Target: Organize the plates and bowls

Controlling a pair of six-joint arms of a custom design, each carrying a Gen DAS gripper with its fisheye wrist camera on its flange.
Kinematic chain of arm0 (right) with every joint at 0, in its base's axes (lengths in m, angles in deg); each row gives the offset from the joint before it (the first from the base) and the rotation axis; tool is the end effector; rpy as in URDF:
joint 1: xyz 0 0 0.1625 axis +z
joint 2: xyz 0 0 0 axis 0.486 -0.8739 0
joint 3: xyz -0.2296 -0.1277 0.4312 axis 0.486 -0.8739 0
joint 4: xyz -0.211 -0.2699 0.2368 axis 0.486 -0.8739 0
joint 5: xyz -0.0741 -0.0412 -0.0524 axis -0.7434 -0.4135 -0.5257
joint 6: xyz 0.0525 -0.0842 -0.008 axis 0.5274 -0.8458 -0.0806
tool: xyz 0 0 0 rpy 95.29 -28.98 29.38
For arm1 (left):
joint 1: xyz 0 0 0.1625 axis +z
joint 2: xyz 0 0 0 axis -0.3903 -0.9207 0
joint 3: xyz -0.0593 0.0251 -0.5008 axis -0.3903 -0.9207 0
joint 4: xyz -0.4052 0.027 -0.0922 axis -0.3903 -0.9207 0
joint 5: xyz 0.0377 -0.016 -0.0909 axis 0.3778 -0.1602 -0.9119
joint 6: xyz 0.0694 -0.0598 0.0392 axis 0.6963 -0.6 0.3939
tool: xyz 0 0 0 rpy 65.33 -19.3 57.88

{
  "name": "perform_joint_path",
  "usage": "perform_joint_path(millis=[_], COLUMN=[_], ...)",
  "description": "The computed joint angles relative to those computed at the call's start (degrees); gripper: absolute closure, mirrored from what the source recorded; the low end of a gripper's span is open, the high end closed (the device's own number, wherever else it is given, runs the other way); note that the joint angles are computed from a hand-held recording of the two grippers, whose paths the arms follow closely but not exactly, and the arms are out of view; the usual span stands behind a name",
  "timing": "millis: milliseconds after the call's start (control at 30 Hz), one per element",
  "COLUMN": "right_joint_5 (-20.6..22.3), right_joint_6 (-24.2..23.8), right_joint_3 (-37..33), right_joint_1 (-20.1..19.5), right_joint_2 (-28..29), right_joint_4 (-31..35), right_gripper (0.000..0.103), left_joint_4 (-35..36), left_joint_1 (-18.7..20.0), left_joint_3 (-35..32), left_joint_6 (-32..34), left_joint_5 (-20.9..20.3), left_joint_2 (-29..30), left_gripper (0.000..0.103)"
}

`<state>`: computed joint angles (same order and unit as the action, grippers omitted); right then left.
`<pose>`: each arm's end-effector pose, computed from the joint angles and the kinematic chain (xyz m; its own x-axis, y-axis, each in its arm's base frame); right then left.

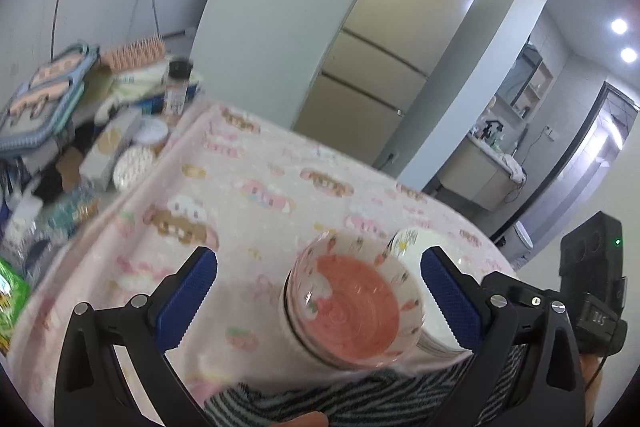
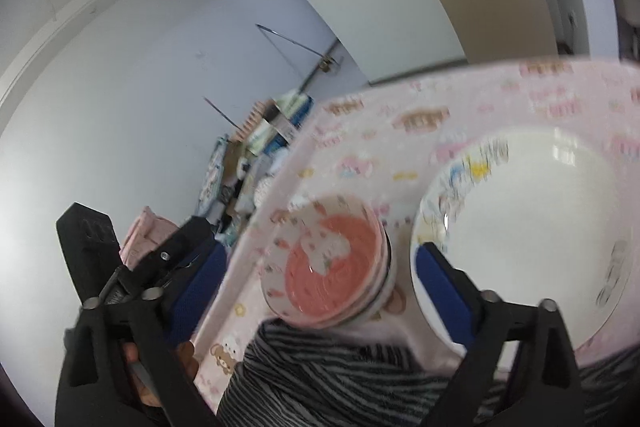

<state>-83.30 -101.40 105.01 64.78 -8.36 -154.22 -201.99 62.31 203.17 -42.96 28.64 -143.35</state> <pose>0.1708 -0.5187 0.2403 -0.9518 -0.2940 0.0874 -0.3024 0.8518 -0.4278 -0.2434 -0.4629 0.2092 -0.9480 0.0229 -0.3176 0.2546 0.6536 -0.7128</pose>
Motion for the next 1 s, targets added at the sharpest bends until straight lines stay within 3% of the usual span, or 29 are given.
perform_joint_path(millis=[67, 133, 200, 433, 733, 867, 1000], right_joint_5=[0.4, -0.4, -2.0, -2.3, -5.4, -7.2, -6.8], right_joint_6=[2.2, 3.3, 4.5, 11.1, 13.7, 15.6, 17.0], right_joint_3=[1.0, 2.2, 3.3, 5.7, 5.0, 4.5, 4.0], right_joint_1=[-0.8, -0.9, -0.5, -2.2, -1.3, -0.5, -1.2], right_joint_2=[0.7, 1.5, 2.4, 4.7, 8.4, 10.0, 11.5], right_joint_4=[-1.2, -4.2, -7.3, -12.8, -15.5, -18.1, -18.6], right_gripper=[0.022, 0.039, 0.048, 0.049, 0.053, 0.056, 0.055], left_joint_4=[0.7, 1.0, 0.9, 0.9, 4.5, 5.5, 1.3], left_joint_1=[1.2, 2.4, 3.6, 6.9, 8.1, 8.9, 9.9], left_joint_3=[0.4, 0.6, 0.5, -0.5, -2.3, -2.5, -2.1], left_joint_6=[-1.3, -3.0, -4.7, -8.6, -11.6, -13.3, -11.0], left_joint_5=[-2.2, -4.5, -6.3, -10.8, -10.2, -10.9, -13.8], left_joint_2=[0.2, 0.6, 1.3, 3.7, 5.8, 5.9, 7.0], left_gripper=[0.0, 0.0, 0.0, 0.0, 0.001, 0.017, 0.032])
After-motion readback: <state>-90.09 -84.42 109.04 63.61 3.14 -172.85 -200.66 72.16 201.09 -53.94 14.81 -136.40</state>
